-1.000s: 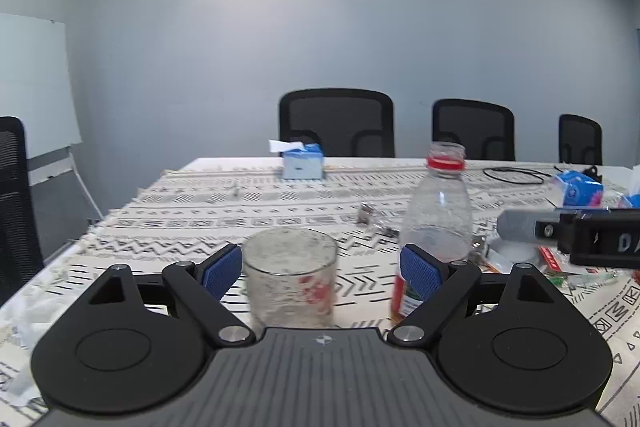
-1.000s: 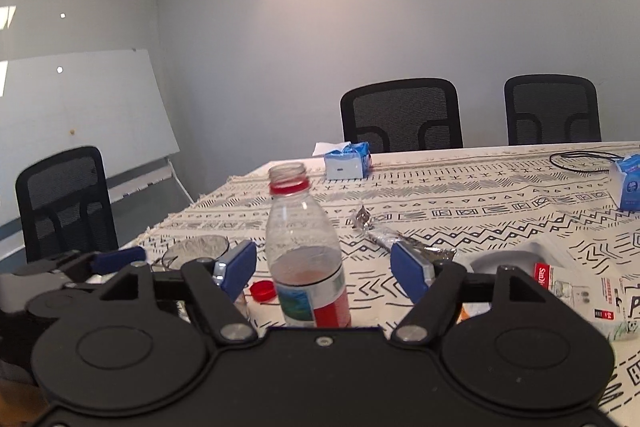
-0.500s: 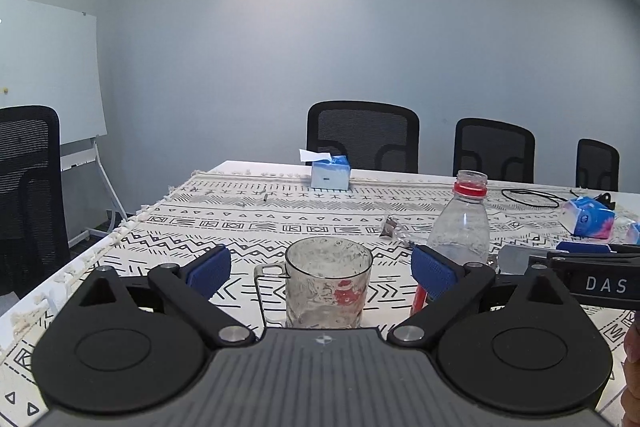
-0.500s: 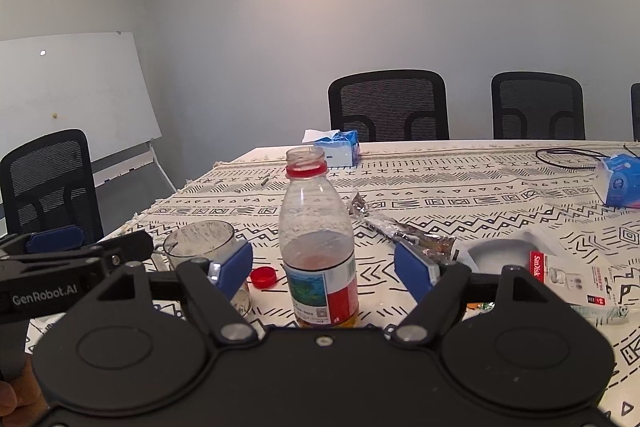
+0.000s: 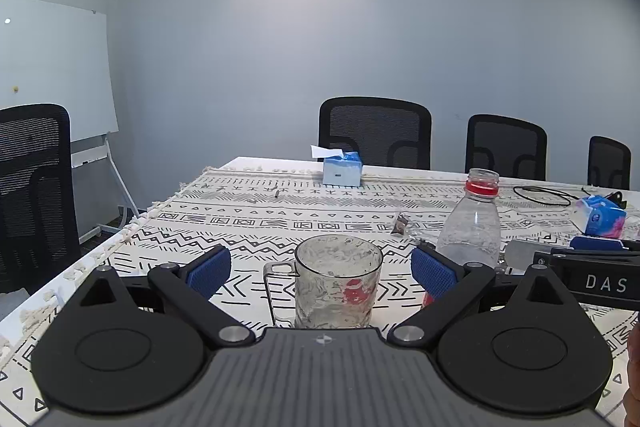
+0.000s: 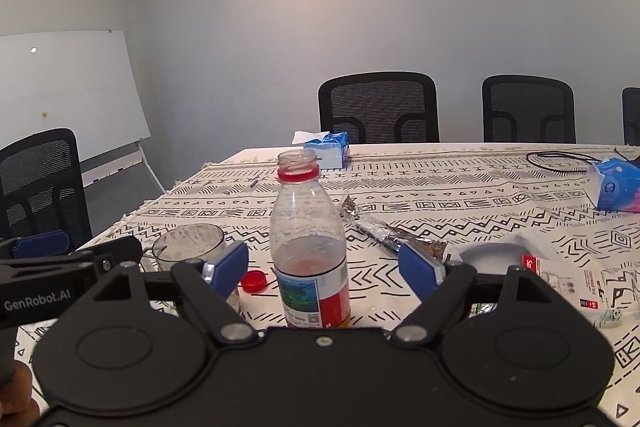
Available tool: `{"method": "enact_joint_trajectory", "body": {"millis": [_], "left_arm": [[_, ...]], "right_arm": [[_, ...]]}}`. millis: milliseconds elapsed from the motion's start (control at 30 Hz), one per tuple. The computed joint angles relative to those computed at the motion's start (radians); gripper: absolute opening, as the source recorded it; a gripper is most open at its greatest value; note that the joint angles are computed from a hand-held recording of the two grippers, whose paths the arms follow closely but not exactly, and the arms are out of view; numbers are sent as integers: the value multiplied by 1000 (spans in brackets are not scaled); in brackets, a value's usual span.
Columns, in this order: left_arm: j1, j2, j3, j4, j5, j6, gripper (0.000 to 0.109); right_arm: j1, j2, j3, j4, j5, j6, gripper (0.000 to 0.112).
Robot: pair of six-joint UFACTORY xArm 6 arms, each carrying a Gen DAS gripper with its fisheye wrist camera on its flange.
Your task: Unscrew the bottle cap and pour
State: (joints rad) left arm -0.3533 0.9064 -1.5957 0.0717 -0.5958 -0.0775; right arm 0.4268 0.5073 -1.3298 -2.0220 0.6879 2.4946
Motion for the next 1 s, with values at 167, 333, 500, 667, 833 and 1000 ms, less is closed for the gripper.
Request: {"method": "enact_joint_trajectory", "body": {"millis": [167, 333, 500, 667, 833, 1000], "left_arm": [[-19, 16, -20, -72, 14, 80, 98], [-10, 20, -27, -44, 22, 46, 98], [-10, 22, -33, -47, 29, 46, 98], [-9, 28, -44, -39, 36, 43, 98], [-13, 40, -60, -53, 47, 56, 98], [-4, 44, -66, -5, 49, 7, 98]], "right_arm": [[5, 3, -1, 3, 15, -3, 92], [4, 13, -9, 12, 20, -4, 92], [2, 24, -20, 22, 14, -10, 92], [-1, 29, -27, 22, 9, -13, 93], [4, 29, -27, 35, 13, -20, 94], [-4, 32, -28, 40, 7, -14, 94]]}}
